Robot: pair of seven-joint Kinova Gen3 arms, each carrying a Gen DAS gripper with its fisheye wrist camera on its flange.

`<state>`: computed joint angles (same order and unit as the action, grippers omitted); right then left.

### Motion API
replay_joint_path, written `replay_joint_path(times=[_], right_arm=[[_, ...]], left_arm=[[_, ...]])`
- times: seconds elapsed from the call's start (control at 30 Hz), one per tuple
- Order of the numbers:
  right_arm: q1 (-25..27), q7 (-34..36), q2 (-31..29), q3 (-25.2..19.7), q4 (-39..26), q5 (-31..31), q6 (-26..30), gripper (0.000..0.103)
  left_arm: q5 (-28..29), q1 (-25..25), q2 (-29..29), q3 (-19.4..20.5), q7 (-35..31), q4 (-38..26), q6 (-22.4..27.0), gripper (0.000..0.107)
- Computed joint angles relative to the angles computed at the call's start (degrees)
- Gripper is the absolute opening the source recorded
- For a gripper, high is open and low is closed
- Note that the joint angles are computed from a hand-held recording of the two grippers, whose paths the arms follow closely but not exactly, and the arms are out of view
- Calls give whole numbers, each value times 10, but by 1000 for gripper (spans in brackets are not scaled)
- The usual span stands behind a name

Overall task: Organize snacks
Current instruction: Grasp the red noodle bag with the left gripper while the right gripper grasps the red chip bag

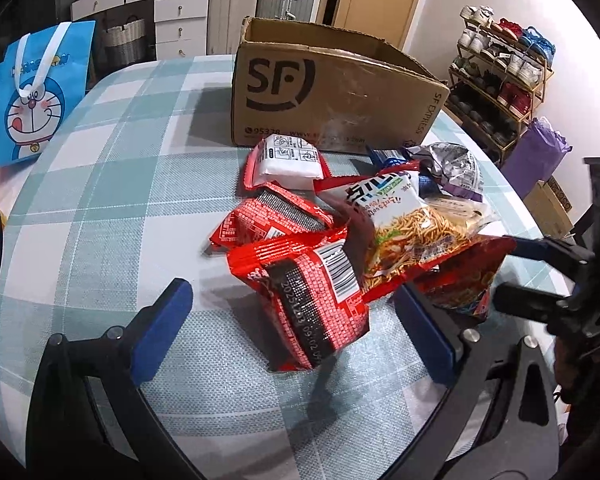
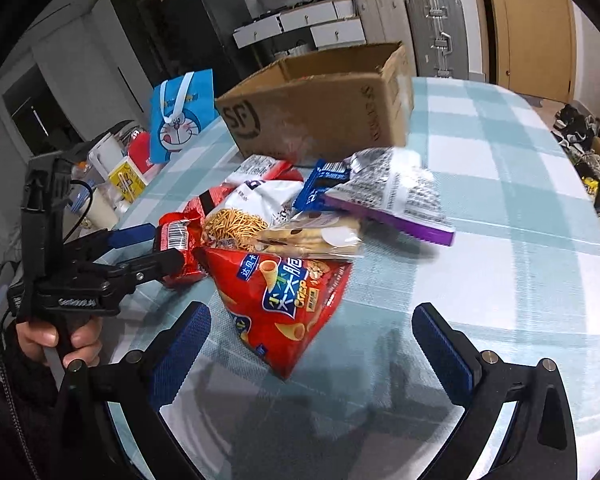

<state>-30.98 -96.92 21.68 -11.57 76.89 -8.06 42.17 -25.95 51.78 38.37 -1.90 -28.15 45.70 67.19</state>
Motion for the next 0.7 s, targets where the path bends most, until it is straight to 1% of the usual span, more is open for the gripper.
replay_joint_path(times=[0.07,0.13,0.2,0.27,0.33,0.4,0.43,0.5,0.57,0.63,0.7], right_arm=[[3,2,15,-4,-16,-9,14,102],[12,12,31,-13,-30,-30,24,102],[15,19,38,-16,-35,-42,22,102],[13,20,42,-15,-37,-46,18,102],[11,20,45,-13,-40,-47,16,102],[10,21,49,-13,-46,-49,19,102],[11,22,50,-14,-47,-52,17,102],[11,22,49,-15,-44,-56,10,102],[11,23,50,-15,-44,-57,9,102],[10,25,49,-16,-41,-57,3,99],[12,30,47,-19,-37,-59,-1,95]], left_arm=[[6,-5,-1,3,-1,3,-6,96],[9,-8,-1,6,-5,4,-7,90],[17,-13,-1,9,-7,6,-9,81],[23,-17,-5,12,-10,14,-20,77],[24,-16,-4,12,-14,12,-21,76],[25,-16,-1,13,-22,7,-20,67],[26,-16,-1,13,-25,8,-20,64],[29,-17,-1,15,-32,7,-23,55],[33,-18,-6,17,-37,15,-33,52],[32,-15,-10,16,-41,23,-38,51],[31,-13,-16,16,-41,33,-46,45]])
